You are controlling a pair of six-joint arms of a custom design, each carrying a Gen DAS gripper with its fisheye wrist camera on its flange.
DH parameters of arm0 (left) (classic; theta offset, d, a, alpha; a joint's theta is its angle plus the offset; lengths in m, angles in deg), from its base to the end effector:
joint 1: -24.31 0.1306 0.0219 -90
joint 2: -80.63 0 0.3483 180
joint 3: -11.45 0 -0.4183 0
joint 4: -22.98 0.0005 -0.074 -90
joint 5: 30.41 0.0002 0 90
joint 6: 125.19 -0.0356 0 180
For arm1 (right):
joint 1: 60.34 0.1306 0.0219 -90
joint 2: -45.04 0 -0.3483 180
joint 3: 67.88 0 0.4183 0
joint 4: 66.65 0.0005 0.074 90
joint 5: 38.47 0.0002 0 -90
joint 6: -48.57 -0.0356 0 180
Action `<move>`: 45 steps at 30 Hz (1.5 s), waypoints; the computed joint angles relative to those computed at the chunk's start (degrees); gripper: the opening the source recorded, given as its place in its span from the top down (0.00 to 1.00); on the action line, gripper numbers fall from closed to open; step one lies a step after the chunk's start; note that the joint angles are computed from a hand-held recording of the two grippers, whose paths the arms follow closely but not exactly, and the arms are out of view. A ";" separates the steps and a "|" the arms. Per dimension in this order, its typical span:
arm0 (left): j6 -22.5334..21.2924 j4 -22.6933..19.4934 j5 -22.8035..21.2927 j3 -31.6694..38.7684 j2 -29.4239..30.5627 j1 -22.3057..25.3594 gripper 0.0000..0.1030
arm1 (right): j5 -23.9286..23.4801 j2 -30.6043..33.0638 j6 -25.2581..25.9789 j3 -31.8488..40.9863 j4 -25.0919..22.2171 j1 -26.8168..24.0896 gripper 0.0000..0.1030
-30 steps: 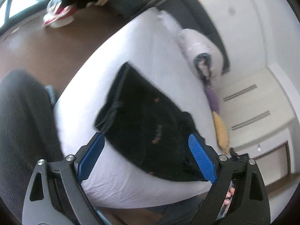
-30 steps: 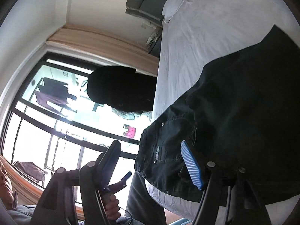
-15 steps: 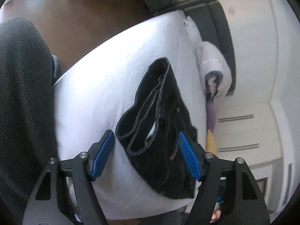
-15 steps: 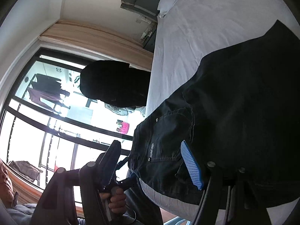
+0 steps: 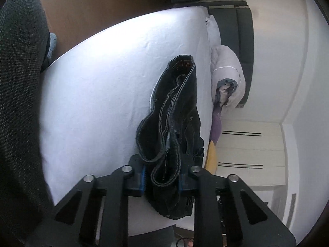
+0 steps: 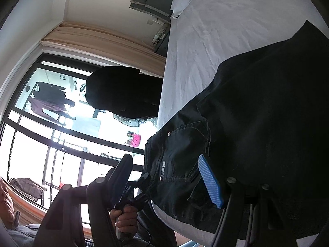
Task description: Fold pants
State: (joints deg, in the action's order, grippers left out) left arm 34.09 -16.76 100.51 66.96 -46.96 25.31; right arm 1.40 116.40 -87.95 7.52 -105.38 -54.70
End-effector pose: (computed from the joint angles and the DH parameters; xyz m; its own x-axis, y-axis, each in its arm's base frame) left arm 0.3083 -0.0184 0.3688 -0.6903 -0.7189 0.0817 -0.3768 0.2608 -0.8888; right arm 0.4027 0.0667 0.4348 -0.8911 0.3794 -0.2488 -0.0645 0.4369 0.8972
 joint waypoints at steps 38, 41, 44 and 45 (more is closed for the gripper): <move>-20.77 -11.09 -16.06 23.99 12.22 -11.88 0.89 | 6.33 10.03 14.54 5.87 -13.22 2.56 0.39; -24.06 -13.25 -19.37 29.77 16.07 -15.42 0.89 | 5.60 9.65 12.65 5.46 -11.89 2.23 0.37; -27.82 -15.56 -23.18 37.39 21.39 -20.49 0.89 | 0.78 9.44 8.23 5.13 -10.37 0.19 0.33; -29.83 -16.46 -24.59 40.54 23.71 -22.80 0.88 | -0.89 9.26 6.10 5.00 -9.45 -0.89 0.30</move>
State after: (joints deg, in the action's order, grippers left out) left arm 4.26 -33.21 75.93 107.50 -23.25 2.50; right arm 0.51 125.67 -81.85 12.52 -114.83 -55.59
